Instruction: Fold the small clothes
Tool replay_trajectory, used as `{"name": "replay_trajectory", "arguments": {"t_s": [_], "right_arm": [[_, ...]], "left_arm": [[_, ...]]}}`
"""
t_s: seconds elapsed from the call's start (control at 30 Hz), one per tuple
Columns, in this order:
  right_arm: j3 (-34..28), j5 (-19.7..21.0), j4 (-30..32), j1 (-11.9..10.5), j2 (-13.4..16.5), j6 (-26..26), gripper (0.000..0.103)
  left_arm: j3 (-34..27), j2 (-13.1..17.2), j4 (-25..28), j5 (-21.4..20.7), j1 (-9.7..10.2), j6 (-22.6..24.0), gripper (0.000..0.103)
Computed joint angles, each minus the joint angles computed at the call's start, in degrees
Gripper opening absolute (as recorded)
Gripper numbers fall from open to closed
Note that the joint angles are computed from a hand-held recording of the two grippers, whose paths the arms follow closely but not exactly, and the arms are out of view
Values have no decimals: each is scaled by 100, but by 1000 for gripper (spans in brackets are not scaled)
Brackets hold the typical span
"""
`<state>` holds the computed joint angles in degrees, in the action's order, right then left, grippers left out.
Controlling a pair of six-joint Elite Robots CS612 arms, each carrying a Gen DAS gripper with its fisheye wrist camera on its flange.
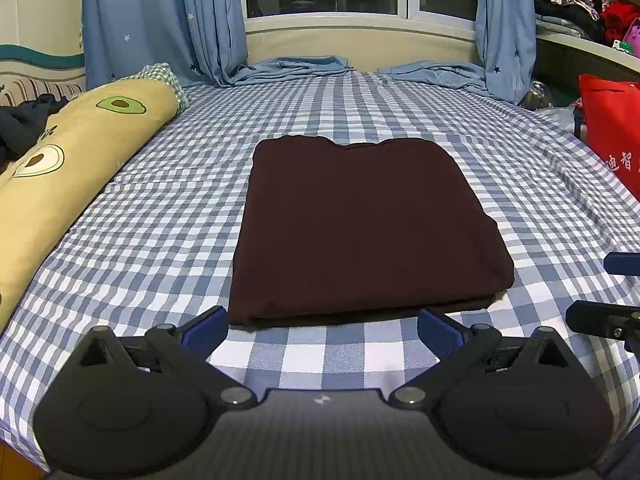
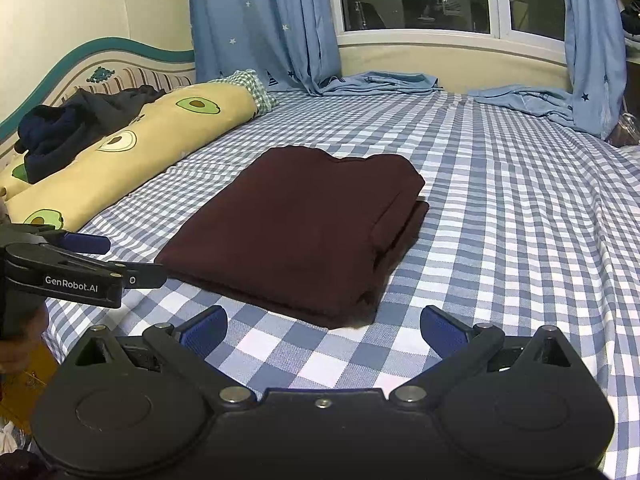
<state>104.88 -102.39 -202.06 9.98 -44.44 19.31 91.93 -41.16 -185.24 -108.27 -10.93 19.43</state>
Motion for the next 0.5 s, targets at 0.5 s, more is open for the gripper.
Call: {"name": "replay_trajectory", "arguments": {"t_s": [0.5], "right_arm": [[-6,-16,2,13,8,19,102]], "left_arm": [[34,-21,19,30,-13,45,102]]}}
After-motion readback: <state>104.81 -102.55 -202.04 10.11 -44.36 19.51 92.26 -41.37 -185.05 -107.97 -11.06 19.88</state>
